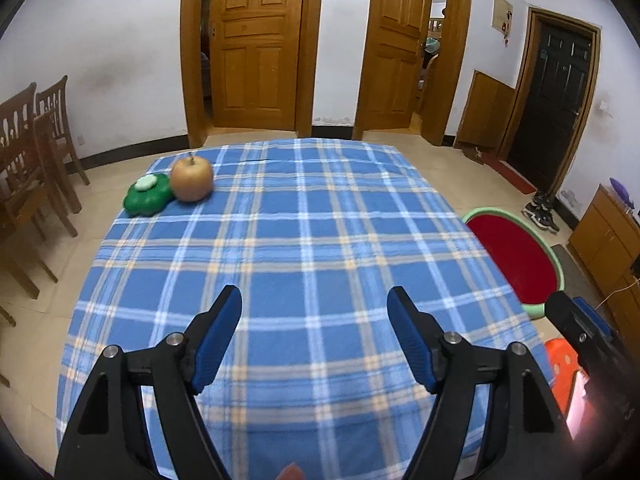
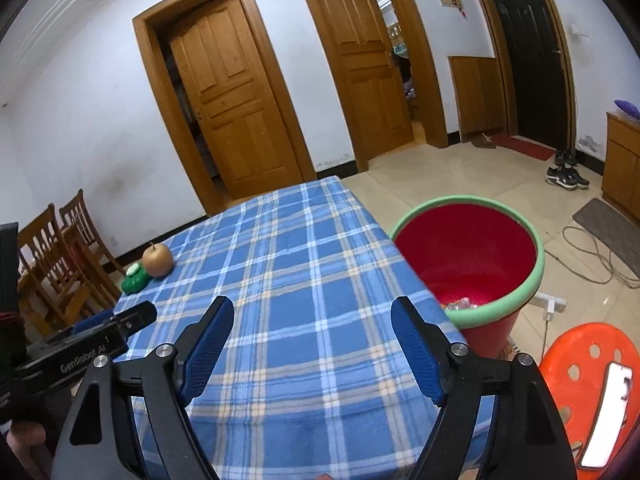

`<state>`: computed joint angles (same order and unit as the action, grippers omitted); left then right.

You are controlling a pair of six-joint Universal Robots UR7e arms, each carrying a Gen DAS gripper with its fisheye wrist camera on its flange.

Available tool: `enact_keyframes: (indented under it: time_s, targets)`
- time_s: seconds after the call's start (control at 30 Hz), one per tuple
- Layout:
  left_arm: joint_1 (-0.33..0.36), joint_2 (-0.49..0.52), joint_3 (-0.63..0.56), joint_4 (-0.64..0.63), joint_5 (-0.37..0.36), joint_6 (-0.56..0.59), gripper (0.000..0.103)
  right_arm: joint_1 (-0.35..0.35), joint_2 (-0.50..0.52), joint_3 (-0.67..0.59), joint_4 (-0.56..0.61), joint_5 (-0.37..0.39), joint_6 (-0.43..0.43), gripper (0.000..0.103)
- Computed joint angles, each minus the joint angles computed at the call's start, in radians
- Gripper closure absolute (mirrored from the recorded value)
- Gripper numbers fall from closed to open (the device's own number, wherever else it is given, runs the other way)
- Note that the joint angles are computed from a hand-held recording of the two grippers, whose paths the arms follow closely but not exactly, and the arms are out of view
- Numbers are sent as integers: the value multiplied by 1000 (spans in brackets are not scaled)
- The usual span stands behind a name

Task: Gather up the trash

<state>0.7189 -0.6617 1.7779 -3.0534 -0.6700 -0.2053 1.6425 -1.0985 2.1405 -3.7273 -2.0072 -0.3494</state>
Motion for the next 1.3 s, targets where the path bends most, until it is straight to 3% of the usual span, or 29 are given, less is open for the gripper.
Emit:
enact_keyframes:
  time_s: [0.37, 1.3]
  targets:
    - [5, -6, 62, -78, 19, -1, 28, 12, 61, 31, -136, -19, -72, 21]
    - [0, -1, 70, -70, 55, -21, 28, -11, 49, 47, -102, -2, -48, 21]
